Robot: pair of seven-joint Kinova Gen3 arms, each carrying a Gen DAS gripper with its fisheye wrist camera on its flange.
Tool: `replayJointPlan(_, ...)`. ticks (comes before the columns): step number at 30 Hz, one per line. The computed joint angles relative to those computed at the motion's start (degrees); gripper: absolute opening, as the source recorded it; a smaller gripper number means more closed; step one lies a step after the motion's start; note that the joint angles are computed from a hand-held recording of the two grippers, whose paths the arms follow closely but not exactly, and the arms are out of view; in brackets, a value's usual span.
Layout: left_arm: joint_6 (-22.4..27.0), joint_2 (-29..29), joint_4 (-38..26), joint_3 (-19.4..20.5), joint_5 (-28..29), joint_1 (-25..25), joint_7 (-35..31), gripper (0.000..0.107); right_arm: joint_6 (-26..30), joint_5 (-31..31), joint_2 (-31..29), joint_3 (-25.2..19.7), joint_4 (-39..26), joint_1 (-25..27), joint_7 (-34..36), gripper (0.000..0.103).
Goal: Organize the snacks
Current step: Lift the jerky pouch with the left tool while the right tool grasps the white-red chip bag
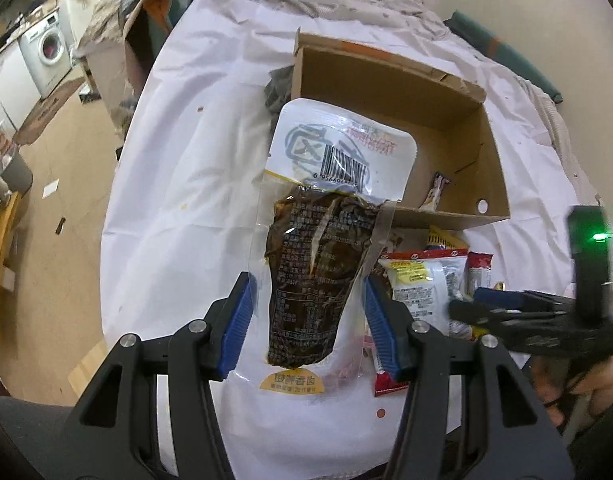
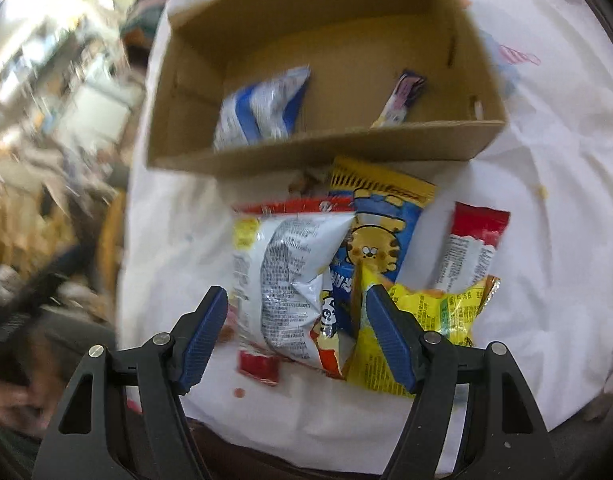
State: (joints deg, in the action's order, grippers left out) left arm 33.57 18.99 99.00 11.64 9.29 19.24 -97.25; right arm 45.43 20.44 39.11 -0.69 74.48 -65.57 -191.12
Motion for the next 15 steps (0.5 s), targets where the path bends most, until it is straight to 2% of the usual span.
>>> replayJointPlan(3,0.4,0.0,0.0,0.2,0.1,-0.1,-0.5,0.051,0.7,-2.1,2.3,-3.2,-2.9,3.7,3.9,0.074)
replayJointPlan(7,1.0,0.4,-0.5,-0.6,-0.6,0.5,0.6,0.051,1.9,-5.6,5.0,-2.8,-6.2,4.7,8.5,0.073)
replayJointPlan(9,1.1,0.5,-0.6,-0.9,-1.0,0.7,1.5,0.051,2.5,-6.1,5.2,-0.9,-7.0,3.2,9.8,0.059)
replayJointPlan(10,1.1,0.6,-0.6,-0.9,-1.0,0.6,1.7,0.051,2.3,-5.9,5.0,-0.7,-6.8,2.9,10.1,0.056)
replayJointPlan(11,1.0,0.6,-0.5,-0.9,-1.1,0.7,2.0,0.051,1.1,-5.1,4.6,-1.5,-6.0,3.2,9.8,0.047)
replayJointPlan(15,0.5,0.4,-0.3,-0.5,-0.5,0.1,2.2,0.051,-2.7,-3.7,2.1,0.4,-2.6,0.7,7.8,0.038)
